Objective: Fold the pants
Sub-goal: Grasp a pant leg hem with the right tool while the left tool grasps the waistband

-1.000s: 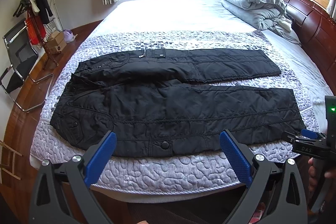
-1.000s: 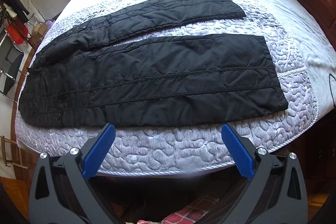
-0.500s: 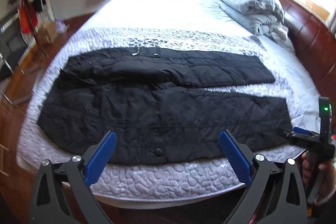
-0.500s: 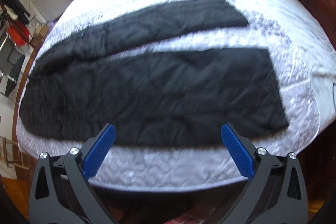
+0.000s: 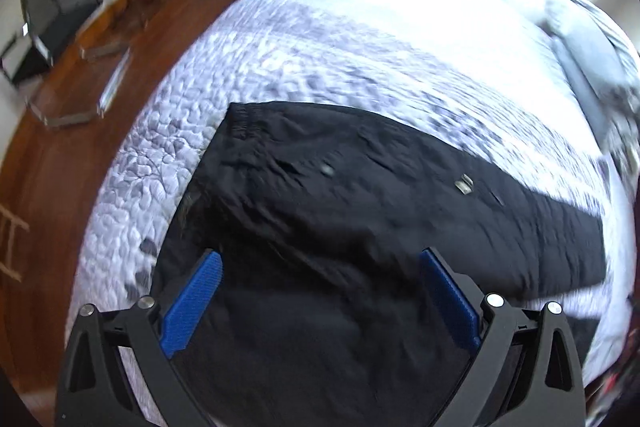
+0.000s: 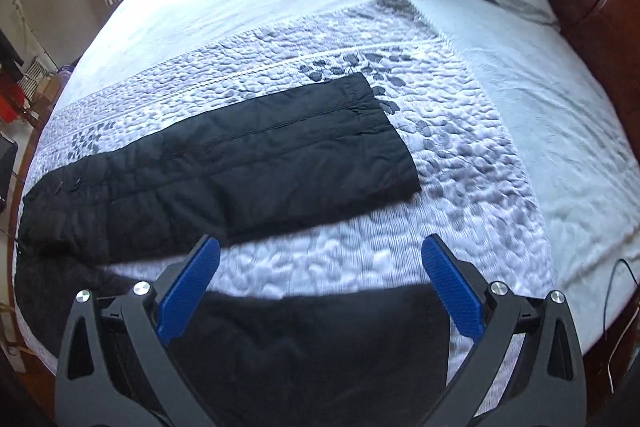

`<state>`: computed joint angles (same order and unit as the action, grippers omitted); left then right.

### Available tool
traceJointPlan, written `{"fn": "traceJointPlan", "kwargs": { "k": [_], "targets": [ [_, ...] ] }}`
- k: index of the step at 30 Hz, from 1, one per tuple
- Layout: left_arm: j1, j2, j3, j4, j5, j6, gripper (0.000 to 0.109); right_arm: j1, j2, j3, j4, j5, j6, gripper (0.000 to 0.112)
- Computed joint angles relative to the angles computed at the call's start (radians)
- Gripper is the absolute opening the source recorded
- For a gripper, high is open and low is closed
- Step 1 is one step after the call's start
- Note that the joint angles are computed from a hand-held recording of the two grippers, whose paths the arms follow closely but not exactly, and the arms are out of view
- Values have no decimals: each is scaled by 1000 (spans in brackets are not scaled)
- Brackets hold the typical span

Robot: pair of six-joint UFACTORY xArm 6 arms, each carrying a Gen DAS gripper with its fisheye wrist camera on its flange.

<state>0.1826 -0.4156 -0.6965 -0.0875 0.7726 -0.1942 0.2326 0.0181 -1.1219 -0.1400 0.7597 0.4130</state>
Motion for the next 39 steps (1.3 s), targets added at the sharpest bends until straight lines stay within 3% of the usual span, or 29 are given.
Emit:
{"fn": "traceJointPlan", "kwargs": {
  "k": [8,13,19,27,33,39],
  "targets": [
    [128,415,-276,-142,55,30,99,-110,404,-385,71,124,-83,100],
    [121,584,-400,61,120,-106,99,-129,541,-530,55,159,-84,100],
    [117,697,-475,11,168,-73,100,-125,641,-642,72,191,-134,100],
    [97,680,-438,7,149,-29,96,-127,693,-702,79,202,-172,100],
    [51,643,-423,45,179,-73,75,-149,715,-752,137,176,-159,100],
    [40,607,-428,31,206,-86,64,-145,857,-1005,118,314,-193,100]
  ]
}}
